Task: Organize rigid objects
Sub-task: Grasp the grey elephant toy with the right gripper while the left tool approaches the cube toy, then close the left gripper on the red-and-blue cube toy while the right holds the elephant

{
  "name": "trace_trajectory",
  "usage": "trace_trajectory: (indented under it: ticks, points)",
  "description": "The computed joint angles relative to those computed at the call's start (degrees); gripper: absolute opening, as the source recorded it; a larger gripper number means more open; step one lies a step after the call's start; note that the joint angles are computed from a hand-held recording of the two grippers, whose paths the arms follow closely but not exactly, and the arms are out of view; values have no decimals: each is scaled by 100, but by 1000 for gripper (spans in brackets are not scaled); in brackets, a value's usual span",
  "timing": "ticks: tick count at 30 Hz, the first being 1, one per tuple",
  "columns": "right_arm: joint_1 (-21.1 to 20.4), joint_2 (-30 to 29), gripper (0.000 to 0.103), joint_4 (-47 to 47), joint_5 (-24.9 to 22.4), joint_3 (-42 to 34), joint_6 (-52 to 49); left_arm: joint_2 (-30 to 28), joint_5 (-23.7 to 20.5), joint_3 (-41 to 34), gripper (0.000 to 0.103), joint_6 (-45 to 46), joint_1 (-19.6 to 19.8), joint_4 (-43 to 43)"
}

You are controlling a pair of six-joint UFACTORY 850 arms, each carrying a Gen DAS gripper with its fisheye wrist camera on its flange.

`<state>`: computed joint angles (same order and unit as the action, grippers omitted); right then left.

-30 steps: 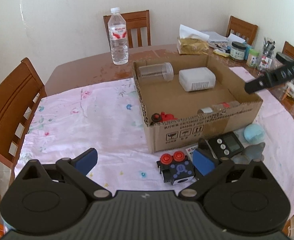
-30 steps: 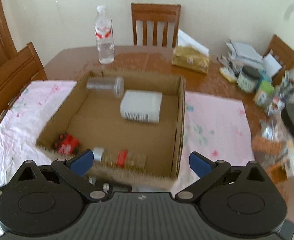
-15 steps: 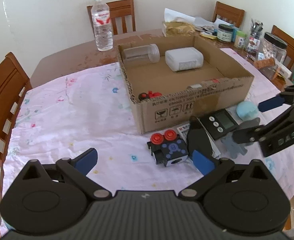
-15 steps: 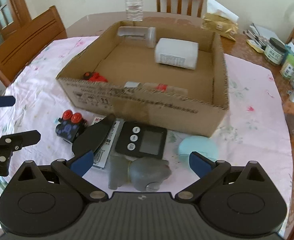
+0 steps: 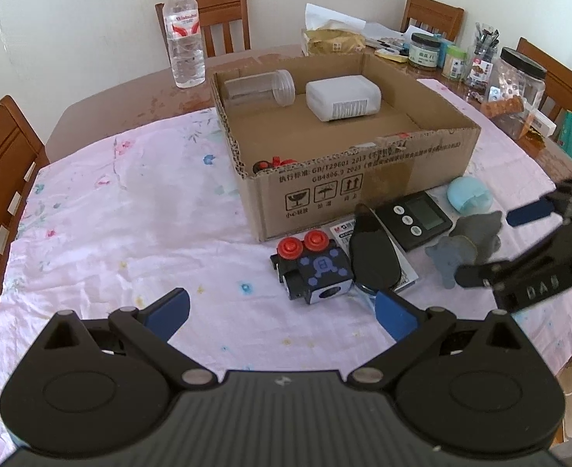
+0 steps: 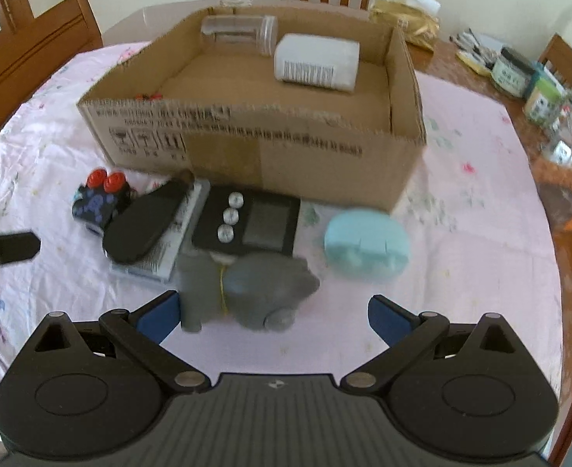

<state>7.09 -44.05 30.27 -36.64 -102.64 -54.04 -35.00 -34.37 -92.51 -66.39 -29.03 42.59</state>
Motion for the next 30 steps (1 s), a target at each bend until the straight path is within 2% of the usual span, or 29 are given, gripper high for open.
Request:
trace_trajectory:
  ticks: [6,21,27,30]
  points:
    - [30,30,103,-252,115,265,-31,-102,31,-85,101,77,31,-183]
    - [-58,146,103,394,273,537,-711,-850,-226,-912,101,-44,169,-246]
    - [-51,130,103,338,242,494,-653,-744,56,-704,102,-185,279,-328]
    - [-52,129,103,360,248,494,-679,-748,-228,-700,102,36,294,-406]
